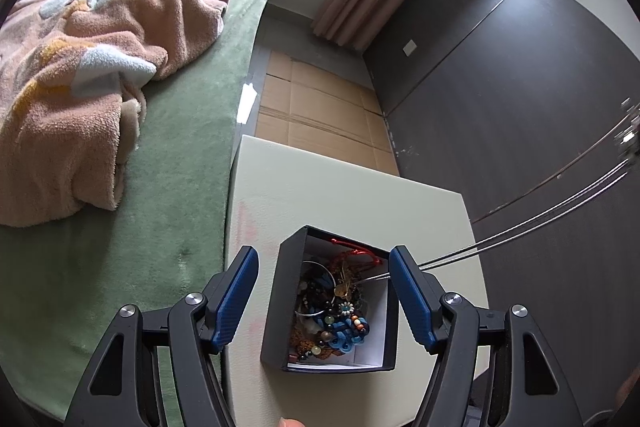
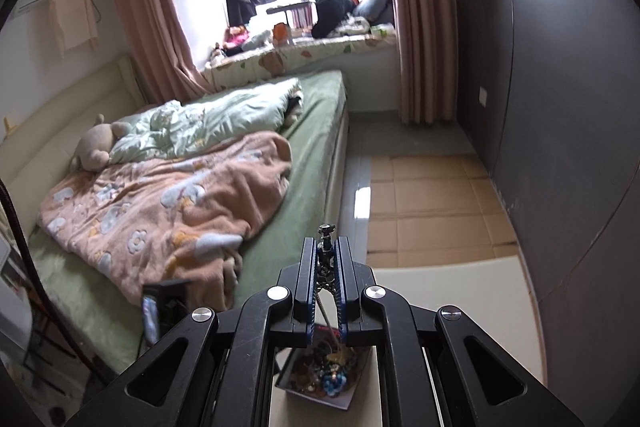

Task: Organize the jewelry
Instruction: 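Raise the dangling chain high, lower it into the box, open the right gripper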

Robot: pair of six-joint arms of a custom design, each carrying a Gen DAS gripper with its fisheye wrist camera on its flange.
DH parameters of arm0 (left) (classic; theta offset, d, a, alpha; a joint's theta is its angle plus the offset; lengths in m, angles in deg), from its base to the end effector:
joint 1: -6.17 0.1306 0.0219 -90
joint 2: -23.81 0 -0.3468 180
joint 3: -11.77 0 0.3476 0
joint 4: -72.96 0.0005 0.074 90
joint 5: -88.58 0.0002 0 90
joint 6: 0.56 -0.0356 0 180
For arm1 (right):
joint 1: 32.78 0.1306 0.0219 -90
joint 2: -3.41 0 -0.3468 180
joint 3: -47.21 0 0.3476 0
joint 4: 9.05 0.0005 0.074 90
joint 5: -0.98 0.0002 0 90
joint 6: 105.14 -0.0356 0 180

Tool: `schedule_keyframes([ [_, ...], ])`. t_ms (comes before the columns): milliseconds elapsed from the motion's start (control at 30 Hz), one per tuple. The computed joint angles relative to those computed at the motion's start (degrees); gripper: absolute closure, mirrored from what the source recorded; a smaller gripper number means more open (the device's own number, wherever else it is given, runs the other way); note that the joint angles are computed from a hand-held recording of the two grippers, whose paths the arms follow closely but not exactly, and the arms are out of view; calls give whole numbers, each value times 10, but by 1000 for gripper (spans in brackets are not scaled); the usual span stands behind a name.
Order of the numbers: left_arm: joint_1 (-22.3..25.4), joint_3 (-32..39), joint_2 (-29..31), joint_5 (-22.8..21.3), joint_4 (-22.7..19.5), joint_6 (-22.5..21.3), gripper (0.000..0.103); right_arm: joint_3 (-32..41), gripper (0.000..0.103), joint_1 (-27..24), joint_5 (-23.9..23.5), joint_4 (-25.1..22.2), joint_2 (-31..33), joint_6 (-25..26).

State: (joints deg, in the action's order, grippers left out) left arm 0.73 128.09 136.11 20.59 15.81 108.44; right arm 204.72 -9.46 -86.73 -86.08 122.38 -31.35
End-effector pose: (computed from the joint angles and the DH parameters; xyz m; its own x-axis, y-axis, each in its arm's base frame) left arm 0.5604 -0.0673 0.3901 -0.8545 -0.2218 -0.4697 0.0355 0.8772 -0.4788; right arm 0.5034 0.2149 0.5822 -0.6512 0.0230 -0.7585 -0.1927 0.9618 0.1946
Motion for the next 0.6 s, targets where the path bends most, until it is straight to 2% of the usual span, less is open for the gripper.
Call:
schedule_keyframes([
  [367, 5, 6, 4, -5, -9, 5, 34, -139, 94, -10, -28, 42, -14, -29],
  [600, 6, 8, 4, -18, -12, 3, 34, -219, 94, -20, -50, 66, -27, -68],
])
